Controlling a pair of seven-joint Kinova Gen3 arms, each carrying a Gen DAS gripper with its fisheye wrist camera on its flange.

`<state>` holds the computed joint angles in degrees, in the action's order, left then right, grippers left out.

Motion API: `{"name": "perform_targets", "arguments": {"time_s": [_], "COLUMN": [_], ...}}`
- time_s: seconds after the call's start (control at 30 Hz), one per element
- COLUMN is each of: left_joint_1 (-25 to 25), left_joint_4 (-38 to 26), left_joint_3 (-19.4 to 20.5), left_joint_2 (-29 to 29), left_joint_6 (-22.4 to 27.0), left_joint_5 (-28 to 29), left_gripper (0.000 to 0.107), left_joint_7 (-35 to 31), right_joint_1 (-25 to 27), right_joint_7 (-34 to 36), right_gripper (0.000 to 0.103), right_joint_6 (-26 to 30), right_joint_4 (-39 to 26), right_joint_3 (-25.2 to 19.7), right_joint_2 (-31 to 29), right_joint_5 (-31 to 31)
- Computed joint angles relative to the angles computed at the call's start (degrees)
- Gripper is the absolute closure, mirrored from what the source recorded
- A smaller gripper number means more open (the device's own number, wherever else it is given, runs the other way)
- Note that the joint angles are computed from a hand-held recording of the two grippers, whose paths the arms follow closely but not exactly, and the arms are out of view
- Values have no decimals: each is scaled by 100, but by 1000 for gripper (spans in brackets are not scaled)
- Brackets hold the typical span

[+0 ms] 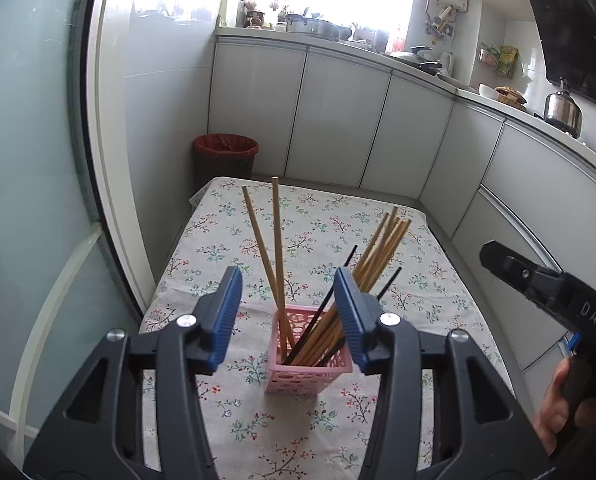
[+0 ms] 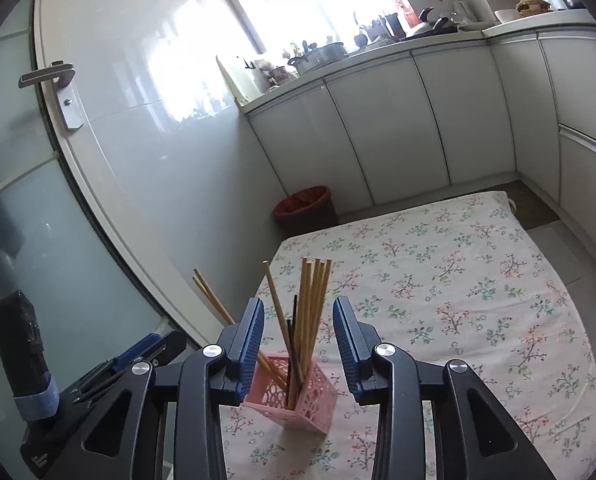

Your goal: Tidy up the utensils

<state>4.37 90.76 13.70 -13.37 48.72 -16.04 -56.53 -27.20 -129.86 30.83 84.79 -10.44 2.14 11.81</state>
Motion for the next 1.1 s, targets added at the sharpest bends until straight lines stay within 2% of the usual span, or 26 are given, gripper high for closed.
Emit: {"name": "perform_targets", "arguments": {"time_s": [0.07, 0.13, 0.2, 0.27, 0.33, 0.4, 0.47, 0.53, 0.63, 0.73, 0.97, 1.1], "left_joint_1": [-40, -59, -29, 10, 36, 68, 53, 76, 252, 501, 996, 1224], "left_joint_4": [-53, -96, -117, -128, -224, -316, -429, -601, -844, -1041, -1023, -1025], "left_joint_3": [155, 325, 460, 594, 773, 963, 1222, 1476, 1703, 1741, 1613, 1367], "left_joint_2": [-19, -50, -109, -164, -160, -161, -147, -80, 62, 200, 277, 330], "left_joint_6": [125, 235, 280, 312, 472, 662, 931, 1288, 1766, 2135, 2287, 2289], "left_joint_5": [-143, -327, -461, -570, -695, -840, -1065, -1294, -1565, -1638, -1890, -1783], "left_gripper": [46, 33, 26, 22, 15, 9, 6, 5, 5, 5, 5, 5], "left_joint_7": [163, 365, 482, 551, 615, 716, 939, 1145, 1294, 1313, 1598, 1579], "right_joint_1": [19, 59, 131, 220, 326, 442, 558, 643, 782, 957, 838, 601], "right_joint_7": [-58, -141, -186, -255, -409, -569, -694, -671, -626, -777, -799, -732], "right_gripper": [60, 51, 45, 37, 23, 15, 10, 1, 0, 0, 0, 0], "right_joint_6": [227, 495, 678, 835, 1073, 1293, 1587, 1812, 1958, 2451, 3430, 3623], "right_joint_4": [4, -32, -9, 48, 81, 122, 127, 113, 177, 37, -194, -173], "right_joint_3": [14, -7, -37, -101, -219, -361, -514, -594, -715, -1084, -1545, -1539], "right_joint_2": [-126, -238, -381, -555, -743, -905, -1063, -1180, -1382, -1419, -1340, -1245], "right_joint_5": [85, 203, 275, 383, 607, 832, 1039, 1100, 1177, 1567, 2303, 2502]}}
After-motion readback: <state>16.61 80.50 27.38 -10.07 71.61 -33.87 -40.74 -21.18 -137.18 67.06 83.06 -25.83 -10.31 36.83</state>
